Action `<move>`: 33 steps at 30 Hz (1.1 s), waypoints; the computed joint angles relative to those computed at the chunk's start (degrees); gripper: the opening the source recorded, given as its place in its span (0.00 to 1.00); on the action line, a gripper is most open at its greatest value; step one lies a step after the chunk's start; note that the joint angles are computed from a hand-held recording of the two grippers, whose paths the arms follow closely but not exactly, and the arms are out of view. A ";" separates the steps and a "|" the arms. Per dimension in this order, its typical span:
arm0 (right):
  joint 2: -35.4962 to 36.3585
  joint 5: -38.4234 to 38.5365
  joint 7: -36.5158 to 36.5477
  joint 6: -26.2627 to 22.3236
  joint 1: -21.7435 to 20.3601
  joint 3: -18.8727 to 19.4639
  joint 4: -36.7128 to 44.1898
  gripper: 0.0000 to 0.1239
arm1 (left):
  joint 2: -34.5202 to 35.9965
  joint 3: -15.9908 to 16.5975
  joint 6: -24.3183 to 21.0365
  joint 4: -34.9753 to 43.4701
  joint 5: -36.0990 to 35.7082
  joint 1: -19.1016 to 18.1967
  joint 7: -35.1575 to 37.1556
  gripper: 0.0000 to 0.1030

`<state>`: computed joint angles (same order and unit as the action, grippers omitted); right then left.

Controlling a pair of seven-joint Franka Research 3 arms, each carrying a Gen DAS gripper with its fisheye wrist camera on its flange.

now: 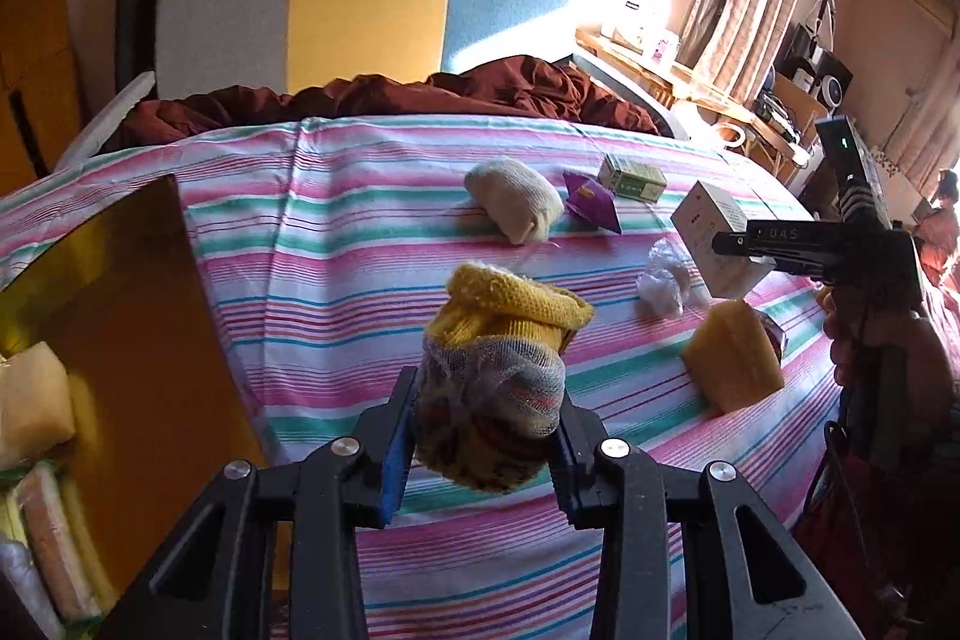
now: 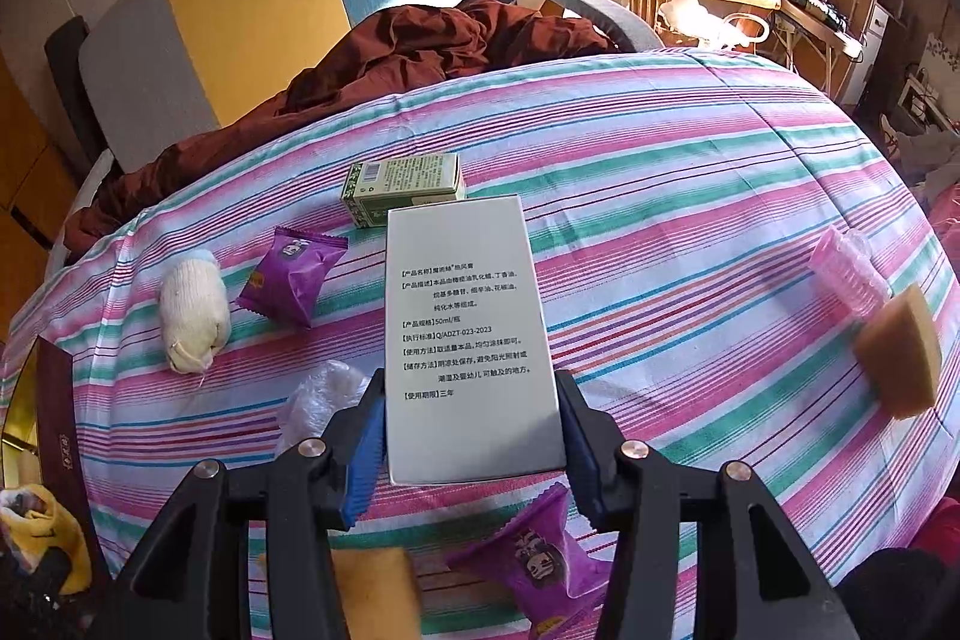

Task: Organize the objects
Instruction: 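Carry the sock bundle into the gold tray and open the left gripper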

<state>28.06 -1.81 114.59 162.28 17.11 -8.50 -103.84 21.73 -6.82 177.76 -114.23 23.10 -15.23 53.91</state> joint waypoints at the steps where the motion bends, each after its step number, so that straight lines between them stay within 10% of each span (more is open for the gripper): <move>1: -0.02 -0.17 0.13 0.17 0.17 -0.18 -0.03 0.42 | -1.30 1.60 0.74 -1.33 0.46 -0.69 -1.28 0.38; 12: -0.56 -1.79 1.04 1.08 1.42 -1.17 -0.86 0.42 | -11.63 23.56 -1.38 -11.00 21.78 -7.71 -26.74 0.38; 33: 0.89 -4.61 2.61 -2.79 1.58 -1.42 1.32 0.42 | -5.51 13.42 -10.53 -6.27 21.97 14.02 -28.22 0.50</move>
<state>28.95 -6.42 117.20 159.48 18.69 -9.92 -102.52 16.21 6.60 167.23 -120.49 45.07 -1.21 25.70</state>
